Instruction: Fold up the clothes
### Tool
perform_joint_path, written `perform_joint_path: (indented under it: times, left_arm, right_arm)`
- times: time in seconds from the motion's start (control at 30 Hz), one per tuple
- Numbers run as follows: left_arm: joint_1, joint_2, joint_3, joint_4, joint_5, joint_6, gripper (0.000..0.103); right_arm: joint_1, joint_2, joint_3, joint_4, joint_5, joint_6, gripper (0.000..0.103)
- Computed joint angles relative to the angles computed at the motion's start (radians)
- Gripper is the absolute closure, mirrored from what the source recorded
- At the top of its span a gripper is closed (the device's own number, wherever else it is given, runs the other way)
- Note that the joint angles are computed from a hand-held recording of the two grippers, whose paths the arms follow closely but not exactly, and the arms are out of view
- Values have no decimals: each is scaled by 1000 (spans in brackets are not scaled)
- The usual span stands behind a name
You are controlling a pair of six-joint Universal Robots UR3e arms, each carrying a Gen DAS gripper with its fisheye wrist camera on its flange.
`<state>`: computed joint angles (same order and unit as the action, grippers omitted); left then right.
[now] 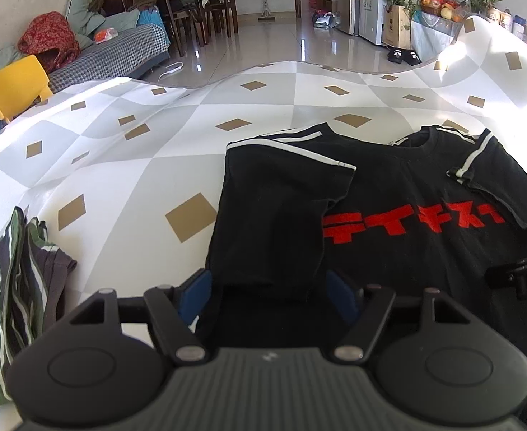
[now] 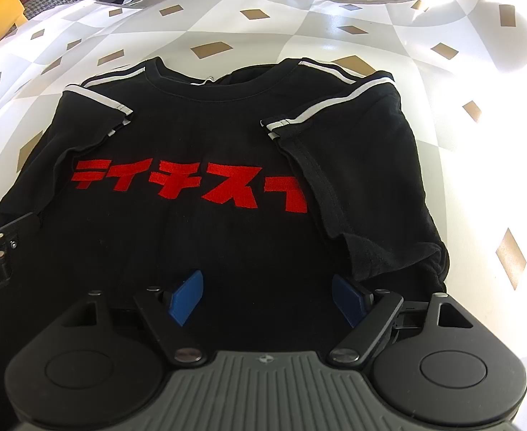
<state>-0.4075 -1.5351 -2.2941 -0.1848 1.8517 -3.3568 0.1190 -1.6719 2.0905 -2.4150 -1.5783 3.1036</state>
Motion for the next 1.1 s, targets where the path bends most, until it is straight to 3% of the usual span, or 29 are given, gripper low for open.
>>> perform_joint_path:
  times: [0.2, 0.33, 0.57, 0.73, 0.9, 1.0, 1.1]
  left_arm:
    - [-61, -40, -3, 86, 41, 76, 35]
    - [-86, -104, 10, 121, 64, 116, 46]
    - [-86, -165, 7, 187, 60, 152, 53]
    - [-59, -164, -7, 208, 19, 137, 74]
    - [-64, -170, 6, 202, 38, 102, 87]
    - [-8, -117, -5, 162, -41, 39, 88]
    - [120, -18, -48, 103, -221, -58, 88]
  right_arm:
    - [8, 7, -4, -4, -8, 12, 22]
    - [11, 10, -4, -9, -9, 16, 21]
    - [10, 9, -3, -10, -9, 14, 21]
    - [14, 14, -7, -9, -11, 18, 20]
    - [21, 22, -15, -10, -13, 24, 20]
    - [23, 26, -18, -10, -14, 26, 20]
    - [24, 25, -17, -11, -13, 26, 20]
